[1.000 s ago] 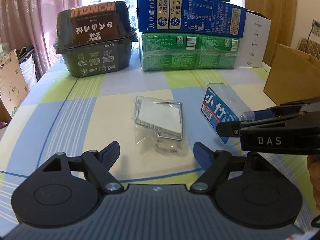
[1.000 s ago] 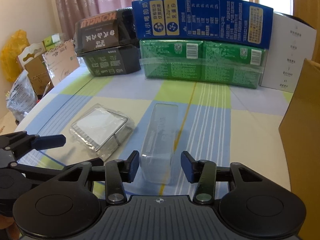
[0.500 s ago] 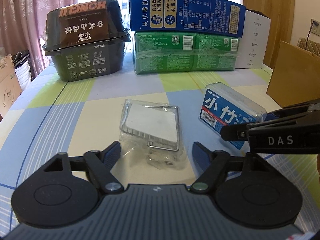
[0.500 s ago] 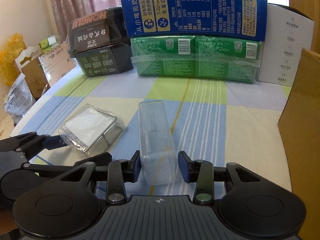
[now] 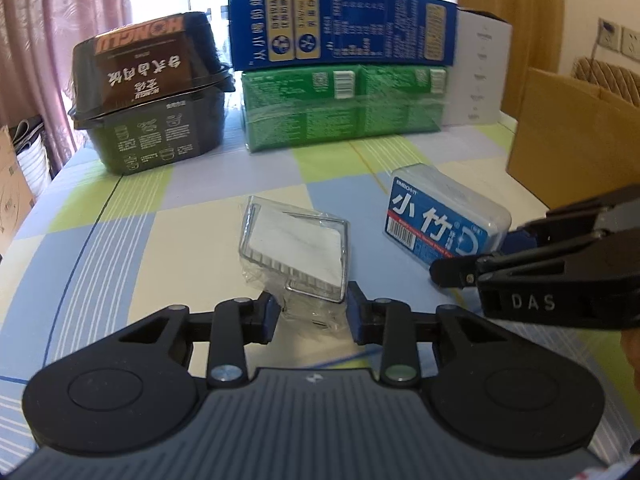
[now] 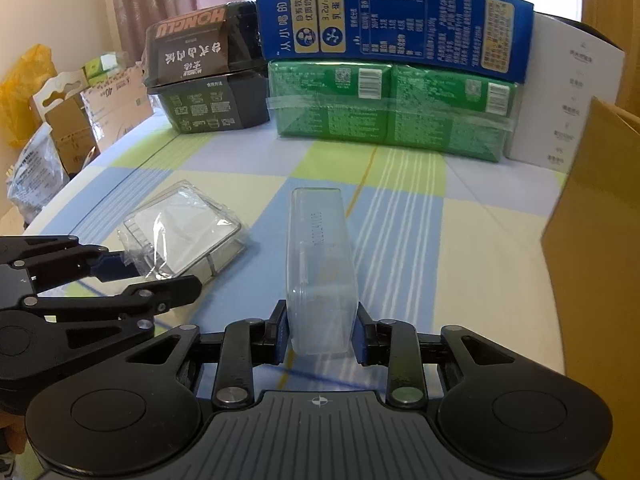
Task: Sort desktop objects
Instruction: 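Grasp the clear plastic box with the right tool while the left tool grasps the bagged clear item, then lift both clear items and carry them over the cardboard box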
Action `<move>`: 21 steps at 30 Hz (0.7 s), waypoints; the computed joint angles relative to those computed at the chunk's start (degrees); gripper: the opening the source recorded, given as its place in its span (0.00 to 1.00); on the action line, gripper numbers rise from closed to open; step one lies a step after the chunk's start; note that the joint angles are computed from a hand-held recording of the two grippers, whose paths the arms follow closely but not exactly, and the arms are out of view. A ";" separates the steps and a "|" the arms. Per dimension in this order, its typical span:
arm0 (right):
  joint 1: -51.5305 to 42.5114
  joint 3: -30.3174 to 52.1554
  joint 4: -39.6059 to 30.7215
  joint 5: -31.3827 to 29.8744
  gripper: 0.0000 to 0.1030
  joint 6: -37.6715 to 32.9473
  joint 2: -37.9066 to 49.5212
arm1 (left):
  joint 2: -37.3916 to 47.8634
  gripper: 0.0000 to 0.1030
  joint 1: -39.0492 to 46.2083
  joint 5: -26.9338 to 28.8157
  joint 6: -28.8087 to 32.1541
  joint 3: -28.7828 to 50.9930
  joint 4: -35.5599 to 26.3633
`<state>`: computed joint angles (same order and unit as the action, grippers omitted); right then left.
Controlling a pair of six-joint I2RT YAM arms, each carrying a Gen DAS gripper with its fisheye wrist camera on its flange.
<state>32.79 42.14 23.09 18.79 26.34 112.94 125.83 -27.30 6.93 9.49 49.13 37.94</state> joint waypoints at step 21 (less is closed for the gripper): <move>18.36 -10.59 -29.56 4.57 0.27 19.39 -27.30 | -36.63 0.32 -10.31 -4.39 -8.28 -41.12 -0.10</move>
<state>51.15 31.55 -6.47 23.36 45.73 85.64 89.21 -37.60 2.54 1.21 8.01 37.84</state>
